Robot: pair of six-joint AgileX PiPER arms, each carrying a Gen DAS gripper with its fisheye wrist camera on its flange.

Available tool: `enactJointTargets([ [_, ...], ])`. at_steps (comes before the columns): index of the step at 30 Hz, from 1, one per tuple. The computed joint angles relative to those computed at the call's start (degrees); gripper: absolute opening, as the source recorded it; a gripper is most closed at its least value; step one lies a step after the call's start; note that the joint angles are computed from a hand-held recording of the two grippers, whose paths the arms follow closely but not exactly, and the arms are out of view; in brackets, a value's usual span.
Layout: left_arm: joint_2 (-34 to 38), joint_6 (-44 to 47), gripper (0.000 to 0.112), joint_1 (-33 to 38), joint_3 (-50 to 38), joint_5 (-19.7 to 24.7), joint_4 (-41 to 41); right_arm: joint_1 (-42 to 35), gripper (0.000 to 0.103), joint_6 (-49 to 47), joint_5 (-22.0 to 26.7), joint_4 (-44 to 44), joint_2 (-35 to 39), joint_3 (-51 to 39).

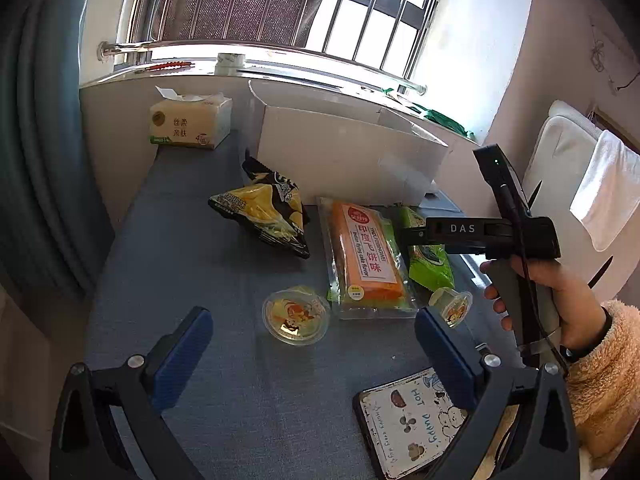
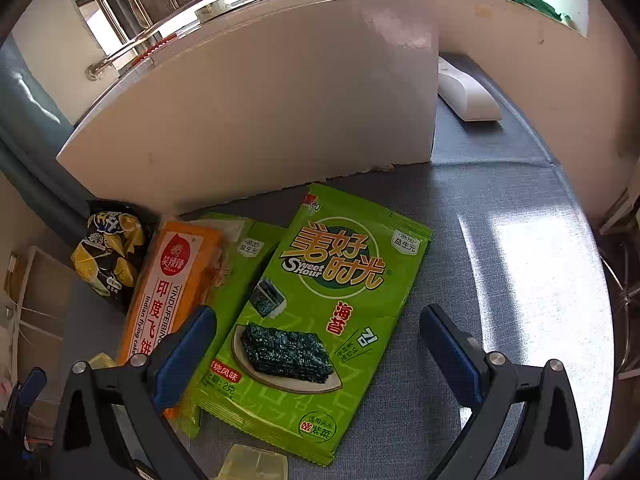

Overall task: Organize snacks
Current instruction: 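Grasp the green seaweed pack with the right tool while the left tool grasps a clear jelly cup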

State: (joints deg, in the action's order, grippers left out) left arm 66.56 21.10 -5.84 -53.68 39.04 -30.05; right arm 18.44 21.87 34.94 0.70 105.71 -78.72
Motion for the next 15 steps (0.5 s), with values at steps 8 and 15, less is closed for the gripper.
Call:
enactJointTargets([
  [8,0.82,0.8,0.103,1.2,0.42,0.07,0.31,-1.72,0.063,-4.79,-0.56,4.43,-0.7,-0.17],
  [15,5.93,1.25,0.103,-1.61,-3.3,1.71,7.73,-3.52,0.062,-11.27,-6.49,9.35,-12.44,9.9],
])
